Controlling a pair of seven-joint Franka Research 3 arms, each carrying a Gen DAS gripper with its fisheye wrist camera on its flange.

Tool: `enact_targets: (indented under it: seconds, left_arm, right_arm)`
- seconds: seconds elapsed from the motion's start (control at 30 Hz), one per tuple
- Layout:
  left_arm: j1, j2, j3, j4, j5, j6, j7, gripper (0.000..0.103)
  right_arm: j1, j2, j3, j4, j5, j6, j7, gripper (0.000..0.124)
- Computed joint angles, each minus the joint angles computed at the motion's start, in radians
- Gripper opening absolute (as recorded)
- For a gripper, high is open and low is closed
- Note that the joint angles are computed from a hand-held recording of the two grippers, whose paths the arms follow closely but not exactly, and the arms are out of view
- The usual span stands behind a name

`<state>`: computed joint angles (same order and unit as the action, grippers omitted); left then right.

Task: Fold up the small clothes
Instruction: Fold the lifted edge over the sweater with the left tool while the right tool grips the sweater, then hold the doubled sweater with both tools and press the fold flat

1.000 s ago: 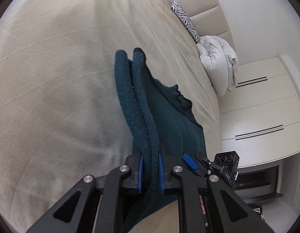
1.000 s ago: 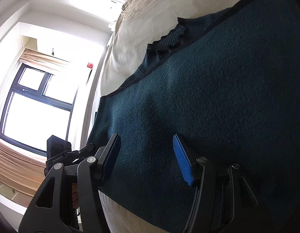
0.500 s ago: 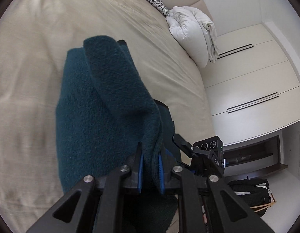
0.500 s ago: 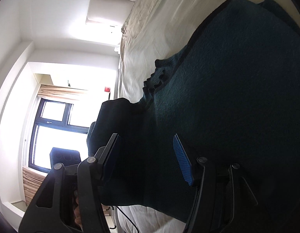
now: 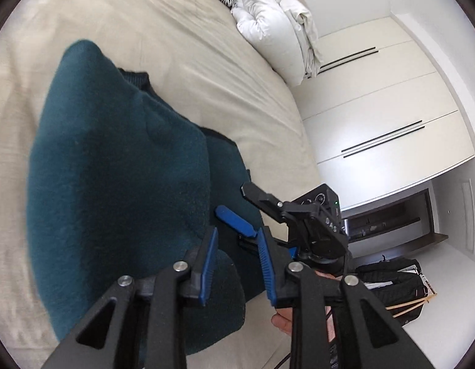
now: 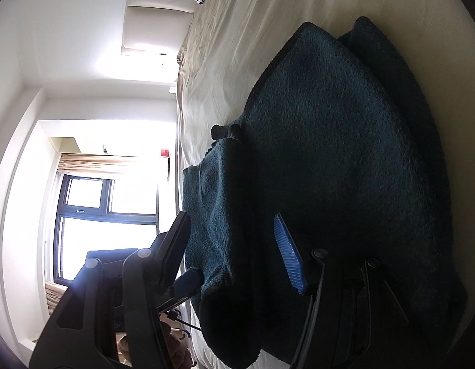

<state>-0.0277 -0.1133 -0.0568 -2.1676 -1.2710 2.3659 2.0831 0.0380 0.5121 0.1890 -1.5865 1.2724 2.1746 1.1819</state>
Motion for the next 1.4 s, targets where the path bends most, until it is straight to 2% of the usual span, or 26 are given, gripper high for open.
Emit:
enact_targets:
  seconds: [0.03,0.13,0.23,0.37,0.47,0.5,0.53,0.6,0.63,0.67,0.73,0.93,1.17,1.4]
  left_arm:
    - [0.006,-0.024,0.005,-0.022,-0.002,0.013,0.007,0.033]
    - [0.014,-0.072,0.02,-0.08,0.035,0.064,0.001,0.033]
    - [0.01,-0.065,0.034,-0.099,0.03,0.064,-0.005,0.033]
    - [0.01,-0.069,0.04,-0.123,0.03,0.076,0.021,0.033]
    - [0.01,-0.075,0.046,-0.136,0.014,0.069,0.045,0.033]
    - [0.01,-0.075,0.046,-0.139,0.01,0.072,0.051,0.033]
    - [0.01,-0.075,0.046,-0.14,0.006,0.072,0.055,0.033]
    - [0.01,-0.085,0.046,-0.155,-0.005,0.074,0.066,0.033]
    - [0.009,-0.085,0.046,-0.155,-0.006,0.077,0.064,0.033]
    - [0.008,-0.086,0.045,-0.154,-0.006,0.076,0.062,0.033]
    - [0.007,-0.093,0.045,-0.157,0.0,0.078,0.055,0.033]
    - [-0.006,-0.105,0.044,-0.15,0.03,0.099,0.036,0.036]
    - [-0.036,-0.07,0.022,-0.1,0.071,0.116,0.023,0.04]
    - [-0.054,-0.022,-0.009,-0.041,0.14,0.139,-0.018,0.044]
  right_arm:
    - [0.011,0.003,-0.007,0.013,-0.033,0.0,0.019,0.055]
    - [0.042,0.015,-0.017,0.058,-0.136,-0.016,0.079,0.055]
    - [0.081,0.054,-0.029,0.136,-0.27,-0.056,0.184,0.055]
    - [0.102,0.093,-0.023,0.214,-0.359,-0.092,0.274,0.057]
    - [0.103,0.125,-0.003,0.27,-0.377,-0.118,0.306,0.054]
    - [0.111,0.112,-0.015,0.256,-0.361,-0.132,0.293,0.053]
    - [0.099,0.123,0.009,0.276,-0.38,-0.138,0.296,0.049]
    - [0.113,0.131,0.006,0.297,-0.409,-0.157,0.294,0.044]
    - [0.108,0.144,0.023,0.314,-0.433,-0.157,0.298,0.035]
    - [0.13,0.133,0.005,0.297,-0.436,-0.15,0.288,0.024]
    - [0.137,0.134,0.0,0.299,-0.457,-0.138,0.283,0.015]
    - [0.123,0.11,0.0,0.306,-0.471,-0.147,0.233,0.012]
    - [0.115,0.106,-0.02,0.358,-0.5,-0.144,0.235,0.011]
    - [0.073,0.055,-0.044,0.286,-0.495,-0.111,0.236,0.011]
